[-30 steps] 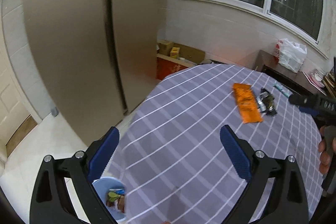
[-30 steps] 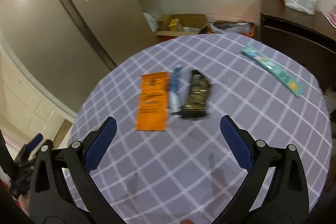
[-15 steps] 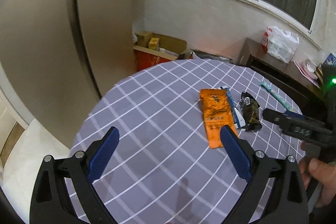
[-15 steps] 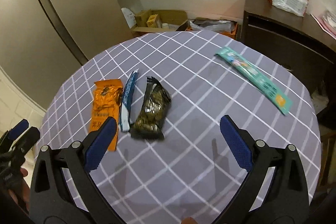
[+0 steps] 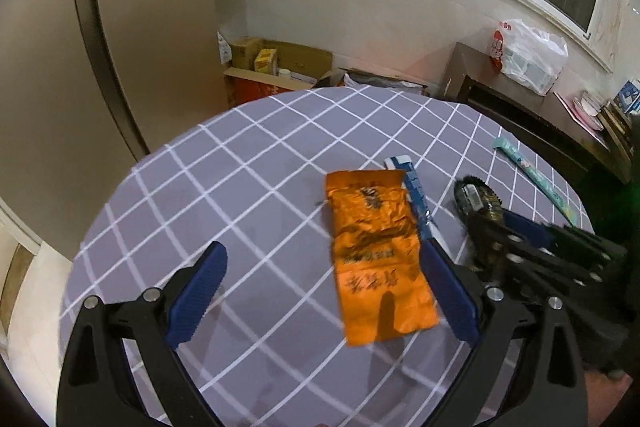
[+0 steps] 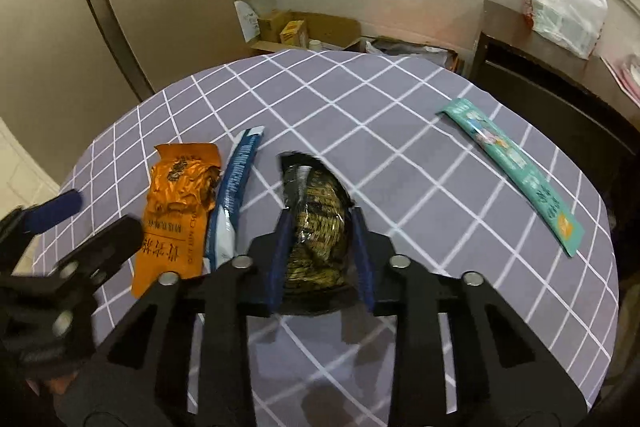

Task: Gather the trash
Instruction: 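Grasp the orange tea packet with the left tool while the right tool grasps the dark wrapper, then carry both packets to the blue bin and release them inside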

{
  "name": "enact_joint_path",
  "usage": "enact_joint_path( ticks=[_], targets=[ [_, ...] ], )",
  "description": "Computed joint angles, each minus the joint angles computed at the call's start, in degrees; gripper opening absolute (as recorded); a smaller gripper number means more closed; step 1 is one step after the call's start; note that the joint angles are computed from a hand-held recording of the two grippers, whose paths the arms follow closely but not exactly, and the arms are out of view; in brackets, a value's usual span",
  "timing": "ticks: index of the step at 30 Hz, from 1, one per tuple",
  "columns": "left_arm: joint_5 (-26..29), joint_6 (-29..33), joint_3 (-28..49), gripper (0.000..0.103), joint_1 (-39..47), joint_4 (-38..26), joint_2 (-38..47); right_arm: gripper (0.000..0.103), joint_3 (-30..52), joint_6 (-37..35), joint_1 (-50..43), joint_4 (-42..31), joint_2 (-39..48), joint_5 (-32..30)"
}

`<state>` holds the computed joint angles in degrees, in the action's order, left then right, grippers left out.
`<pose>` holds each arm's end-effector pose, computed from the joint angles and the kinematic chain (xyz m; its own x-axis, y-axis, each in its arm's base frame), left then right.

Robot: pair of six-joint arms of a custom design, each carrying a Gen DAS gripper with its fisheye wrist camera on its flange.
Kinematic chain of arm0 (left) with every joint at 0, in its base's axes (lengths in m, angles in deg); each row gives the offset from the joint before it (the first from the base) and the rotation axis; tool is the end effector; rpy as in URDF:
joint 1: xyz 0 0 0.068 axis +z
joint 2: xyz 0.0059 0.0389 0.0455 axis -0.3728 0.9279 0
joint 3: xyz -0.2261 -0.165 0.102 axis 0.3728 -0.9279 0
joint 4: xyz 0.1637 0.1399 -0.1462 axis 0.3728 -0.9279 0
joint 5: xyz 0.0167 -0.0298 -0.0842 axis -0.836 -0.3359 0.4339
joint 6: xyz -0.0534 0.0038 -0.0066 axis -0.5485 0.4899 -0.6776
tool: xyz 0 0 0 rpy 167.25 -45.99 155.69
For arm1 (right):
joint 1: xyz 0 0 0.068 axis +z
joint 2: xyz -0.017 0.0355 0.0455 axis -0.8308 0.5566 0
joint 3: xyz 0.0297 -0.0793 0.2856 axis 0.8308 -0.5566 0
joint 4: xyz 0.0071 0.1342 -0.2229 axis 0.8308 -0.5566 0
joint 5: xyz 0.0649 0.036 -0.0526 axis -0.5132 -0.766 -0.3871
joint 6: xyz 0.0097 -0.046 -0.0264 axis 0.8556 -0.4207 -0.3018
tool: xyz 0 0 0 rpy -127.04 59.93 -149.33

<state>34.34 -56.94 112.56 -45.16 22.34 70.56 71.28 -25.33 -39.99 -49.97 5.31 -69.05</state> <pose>0.3173 -0.1319 0.3458 -0.7772 0.0522 -0.6271 0.1249 0.9895 -0.0724 0.3044 0.0871 0.3316 -0.7911 0.0556 -0.6091 -0.0442 0.9881 0.1476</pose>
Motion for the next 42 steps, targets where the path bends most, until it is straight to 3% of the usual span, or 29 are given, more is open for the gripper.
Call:
enact_joint_path(
  ticks=[12, 13, 14, 15, 16, 19, 27, 35, 39, 42],
  targets=[
    [-1.17, -0.52, 8.13, 0.093, -1.15, -1.12, 9.87, 0.025, -3.66, -1.47, -8.97, -1.41, -8.99, -8.43],
    [-0.08, -0.76, 8.07, 0.08, -0.8, -0.79, 10.17, 0.025, -3.68, -1.5, -9.24, -1.56, -9.31, -8.81],
    [-0.9, -0.47, 7.87, 0.075, -1.04, -0.45, 10.13, 0.025, -3.7, -1.56, -9.48, -1.81, -9.79, -9.19],
    [-1.43, 0.33, 7.82, 0.059, -1.22, -0.41, 10.12, 0.025, -3.72, -1.65, -9.65, -1.99, -10.21, -9.52],
    [-1.58, 0.67, 7.73, 0.052, -1.31, -0.5, 9.96, 0.025, -3.67, -1.57, -9.68, -2.2, -10.53, -9.72],
    [2.12, 0.99, 5.75, 0.052, 0.3, 0.36, 8.19, 0.025, -4.39, -1.12, -9.33, -2.46, -12.1, -9.97],
    [2.66, 0.91, -3.73, 0.051, 2.41, 3.38, -2.28, 0.025, -4.66, 0.7, -6.09, -4.19, -15.64, -9.71],
    [4.46, 1.9, -11.48, 0.051, 8.06, 1.37, -18.18, 0.025, -1.52, 4.94, 3.71, -5.96, -16.38, -6.44],
    [6.89, 4.22, -14.51, 0.051, 15.73, -2.41, -28.05, 0.025, 1.49, 8.62, 13.64, -6.23, -14.75, -3.94],
    [12.79, 8.48, -17.7, 0.051, 28.46, -5.75, -36.36, 0.025, 4.34, 11.13, 23.59, -4.72, -11.39, -2.09]
  ],
)
